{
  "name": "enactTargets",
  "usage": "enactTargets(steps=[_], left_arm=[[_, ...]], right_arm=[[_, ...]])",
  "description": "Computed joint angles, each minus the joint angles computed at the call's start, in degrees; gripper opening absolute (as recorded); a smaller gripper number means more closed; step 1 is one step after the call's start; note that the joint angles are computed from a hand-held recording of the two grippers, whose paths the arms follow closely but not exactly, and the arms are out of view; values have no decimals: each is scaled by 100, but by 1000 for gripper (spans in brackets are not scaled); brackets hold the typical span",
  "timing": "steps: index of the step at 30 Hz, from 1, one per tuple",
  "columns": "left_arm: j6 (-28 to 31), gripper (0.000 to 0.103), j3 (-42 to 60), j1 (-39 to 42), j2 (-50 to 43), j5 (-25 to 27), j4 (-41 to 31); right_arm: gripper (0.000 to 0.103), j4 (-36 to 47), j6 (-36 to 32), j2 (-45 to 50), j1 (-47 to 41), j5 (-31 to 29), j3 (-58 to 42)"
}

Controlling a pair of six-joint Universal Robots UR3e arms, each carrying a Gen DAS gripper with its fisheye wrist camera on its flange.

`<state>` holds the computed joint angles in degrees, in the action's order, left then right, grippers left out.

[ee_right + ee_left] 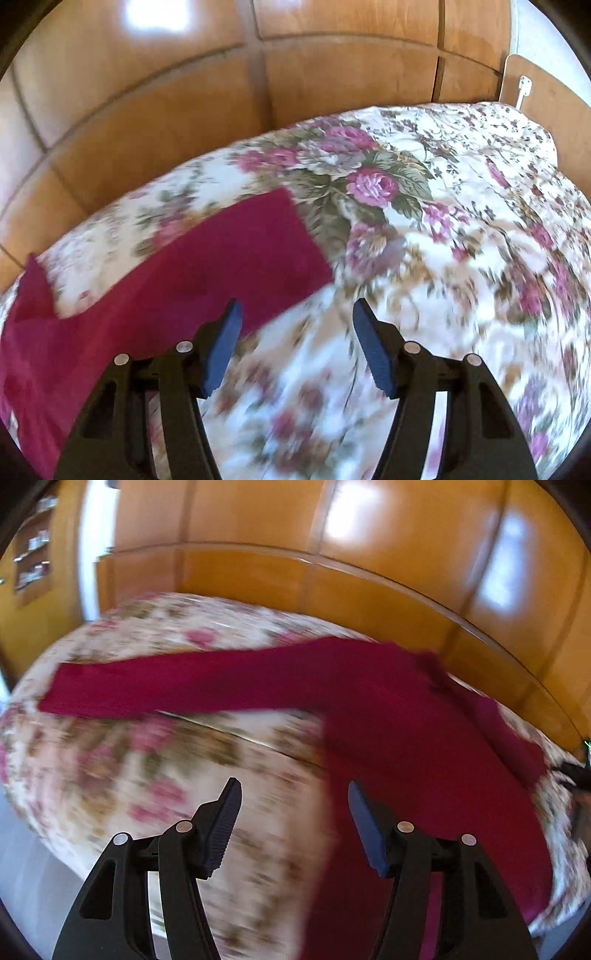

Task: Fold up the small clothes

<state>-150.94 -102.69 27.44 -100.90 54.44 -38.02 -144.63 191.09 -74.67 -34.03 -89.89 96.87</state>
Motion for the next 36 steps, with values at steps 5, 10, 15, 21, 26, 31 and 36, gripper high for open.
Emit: enactTargets(steps=[5, 10, 15, 21, 26, 31, 36], left_arm=[[104, 59, -357, -472, 287, 85, -93], [115, 59, -449, -882, 299, 125, -34], [206, 59, -548, -1129, 313, 99, -43], [506, 59, -726, -1344, 319, 160, -258], [573, 59, -993, -1412, 404, 486, -91], [689, 59, -1245, -838, 911, 283, -401], [644, 61, -1580, 245, 1481, 40, -599]], right_arm=[[56, 538, -352, 1222, 273, -203, -1359], [10, 487, -1358, 1288, 793, -1015, -1583], [10, -197, -1549, 372, 396, -1470, -760], [10, -330, -1154, -38, -453, -1891, -339], [15, -368, -1009, 302, -394, -2146, -224], [62, -725, -947, -373, -403, -1527, 505], [67, 364, -1593, -2045, -600, 684, 1584]])
